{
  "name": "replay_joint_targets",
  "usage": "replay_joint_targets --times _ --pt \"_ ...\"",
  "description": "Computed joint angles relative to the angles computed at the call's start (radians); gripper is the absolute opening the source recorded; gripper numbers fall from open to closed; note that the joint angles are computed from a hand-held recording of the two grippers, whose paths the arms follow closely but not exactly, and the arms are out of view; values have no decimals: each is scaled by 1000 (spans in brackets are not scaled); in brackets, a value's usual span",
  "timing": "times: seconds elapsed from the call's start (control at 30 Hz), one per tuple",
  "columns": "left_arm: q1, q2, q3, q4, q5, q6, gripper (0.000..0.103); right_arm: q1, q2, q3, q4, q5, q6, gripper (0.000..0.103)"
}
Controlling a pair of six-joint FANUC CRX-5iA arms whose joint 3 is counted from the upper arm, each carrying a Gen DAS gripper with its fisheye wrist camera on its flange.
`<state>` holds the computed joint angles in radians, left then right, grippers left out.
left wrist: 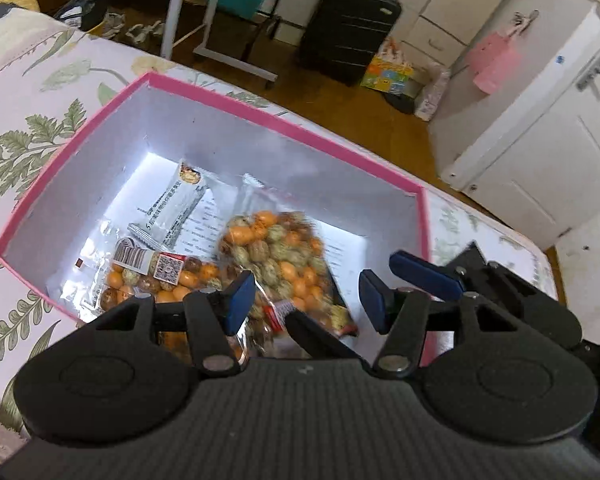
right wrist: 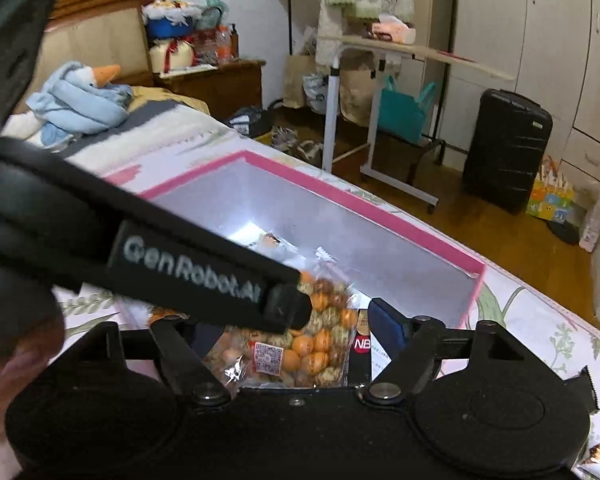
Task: Organize snacks
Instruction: 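Carry the nut bag into the pink box and open the right gripper, then move the right gripper back toward the white wrapped bars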
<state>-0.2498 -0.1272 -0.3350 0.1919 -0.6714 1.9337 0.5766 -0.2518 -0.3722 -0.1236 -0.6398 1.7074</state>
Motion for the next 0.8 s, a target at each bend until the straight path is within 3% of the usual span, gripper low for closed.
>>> replay_joint_targets --times 0.27,0.5,0.63,0.8 --pt "-39 -103 4 -15 -59 -63 56 -107 -228 -58 -119 -113 32 82" --pt "-120 -138 7 6 -85 -125 54 -291 -370 -96 -176 -202 4 82" --pt "-174 -111 9 30 -75 -155 52 -381 -412 -118 -175 -232 -7 82" --pt "-267 -52 47 -56 -68 -89 51 -544 -371 -96 -311 -273 55 82"
